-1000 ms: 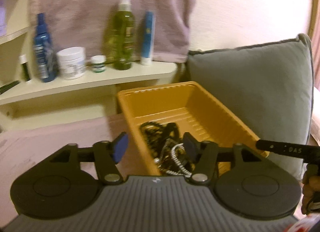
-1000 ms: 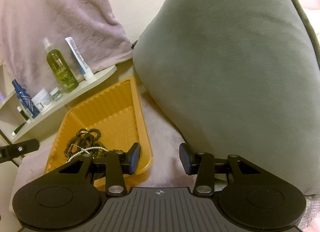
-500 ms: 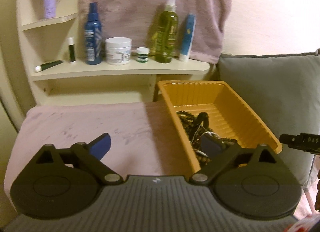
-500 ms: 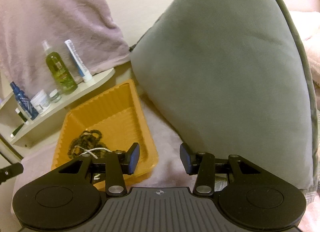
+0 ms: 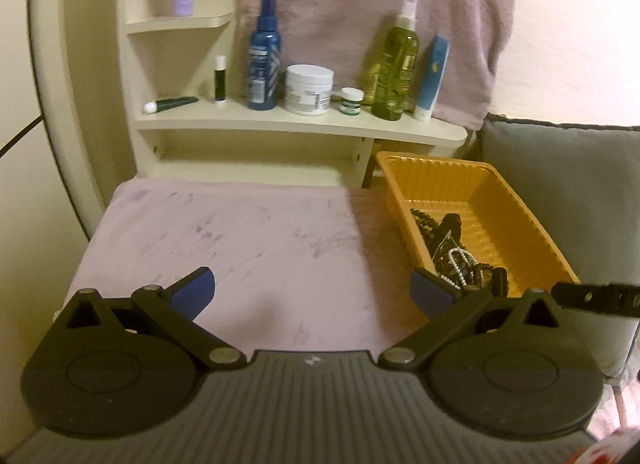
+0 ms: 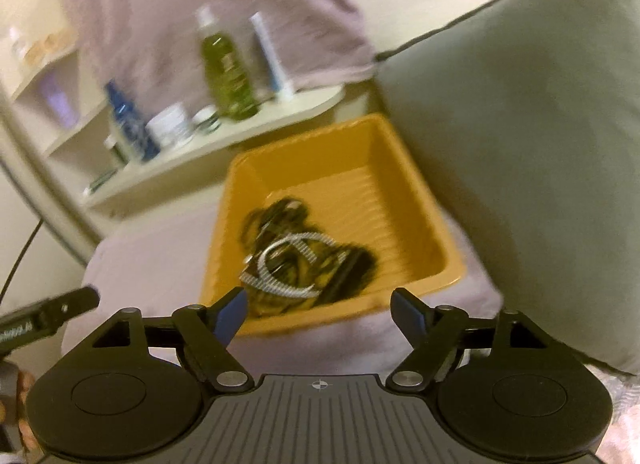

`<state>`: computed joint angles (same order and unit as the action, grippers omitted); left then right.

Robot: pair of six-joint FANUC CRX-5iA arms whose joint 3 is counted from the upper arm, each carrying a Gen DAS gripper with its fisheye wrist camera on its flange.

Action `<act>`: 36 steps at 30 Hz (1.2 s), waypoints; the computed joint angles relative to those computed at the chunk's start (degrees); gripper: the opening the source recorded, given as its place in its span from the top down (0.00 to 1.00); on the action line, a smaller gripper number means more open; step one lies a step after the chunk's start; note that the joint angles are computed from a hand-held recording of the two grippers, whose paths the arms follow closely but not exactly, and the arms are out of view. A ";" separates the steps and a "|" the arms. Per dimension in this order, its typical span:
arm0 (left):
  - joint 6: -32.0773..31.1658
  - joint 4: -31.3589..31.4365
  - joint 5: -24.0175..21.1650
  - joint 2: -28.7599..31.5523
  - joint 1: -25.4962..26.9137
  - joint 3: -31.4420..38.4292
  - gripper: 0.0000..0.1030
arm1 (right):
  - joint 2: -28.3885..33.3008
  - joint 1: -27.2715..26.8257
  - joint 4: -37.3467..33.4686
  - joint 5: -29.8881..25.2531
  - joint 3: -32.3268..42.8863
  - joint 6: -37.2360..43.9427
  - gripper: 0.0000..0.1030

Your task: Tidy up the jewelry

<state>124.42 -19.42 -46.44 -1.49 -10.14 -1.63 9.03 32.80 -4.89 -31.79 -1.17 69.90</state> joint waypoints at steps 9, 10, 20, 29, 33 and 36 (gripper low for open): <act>1.56 -0.11 -4.14 -3.09 -0.24 -1.65 0.00 | 0.06 3.83 4.04 -4.26 -0.03 0.98 0.18; 1.50 0.04 -4.76 -3.22 -0.35 -1.66 0.01 | -0.05 4.36 5.73 -4.05 -0.65 0.12 0.18; 1.31 -0.36 -8.86 -3.59 -3.13 -1.83 0.01 | -1.30 5.71 8.04 -4.43 -2.70 -1.47 0.17; 2.99 -2.10 -11.07 -3.80 -4.81 -1.61 0.00 | -2.13 6.63 7.14 -4.59 -3.50 0.73 0.17; 3.01 -2.37 -11.44 -3.65 -5.12 -1.39 0.00 | -2.50 6.99 6.90 -4.21 -3.88 1.57 0.17; 3.28 -2.51 -11.71 -3.52 -5.18 -1.27 0.00 | -2.50 7.01 6.68 -4.32 -3.90 1.72 0.17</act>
<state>127.70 -21.93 -58.15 -5.01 -15.32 -2.90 6.53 39.81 1.79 -36.11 -5.07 71.62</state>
